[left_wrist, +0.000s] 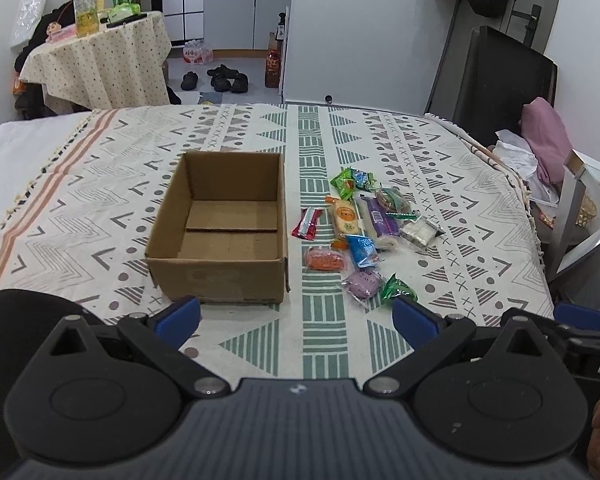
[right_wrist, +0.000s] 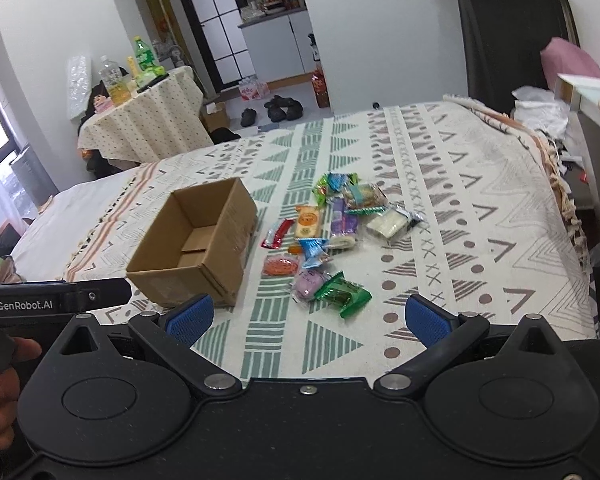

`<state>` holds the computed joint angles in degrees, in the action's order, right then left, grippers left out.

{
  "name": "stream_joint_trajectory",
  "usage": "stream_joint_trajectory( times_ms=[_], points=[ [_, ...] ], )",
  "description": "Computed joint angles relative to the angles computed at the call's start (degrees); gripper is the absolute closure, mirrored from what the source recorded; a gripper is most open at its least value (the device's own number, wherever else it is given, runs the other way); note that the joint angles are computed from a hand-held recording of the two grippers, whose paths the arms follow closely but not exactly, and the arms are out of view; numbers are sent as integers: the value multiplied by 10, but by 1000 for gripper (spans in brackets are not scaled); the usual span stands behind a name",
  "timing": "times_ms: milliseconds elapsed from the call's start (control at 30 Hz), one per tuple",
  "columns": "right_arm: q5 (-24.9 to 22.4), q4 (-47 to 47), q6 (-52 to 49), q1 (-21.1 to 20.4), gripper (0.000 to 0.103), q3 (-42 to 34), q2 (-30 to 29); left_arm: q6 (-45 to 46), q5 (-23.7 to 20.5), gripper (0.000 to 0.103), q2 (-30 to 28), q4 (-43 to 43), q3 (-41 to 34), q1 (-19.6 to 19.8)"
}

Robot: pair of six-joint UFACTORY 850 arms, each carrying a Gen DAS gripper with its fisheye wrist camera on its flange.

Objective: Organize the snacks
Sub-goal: 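Grasp the pink pastry bag with left gripper while right gripper grasps green snack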

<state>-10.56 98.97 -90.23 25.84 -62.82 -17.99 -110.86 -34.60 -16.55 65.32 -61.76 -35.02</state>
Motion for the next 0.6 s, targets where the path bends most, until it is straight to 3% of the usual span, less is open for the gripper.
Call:
stream_joint_trajectory(
  times_ms=[200, 600],
  points=[
    [-8, -37, 37, -6, 0, -17, -23, 10, 29, 2, -30, -16, -23, 13],
    [-41, -142, 147, -26, 0, -67, -84, 51, 44, 3, -92, -65, -80, 34]
  ],
)
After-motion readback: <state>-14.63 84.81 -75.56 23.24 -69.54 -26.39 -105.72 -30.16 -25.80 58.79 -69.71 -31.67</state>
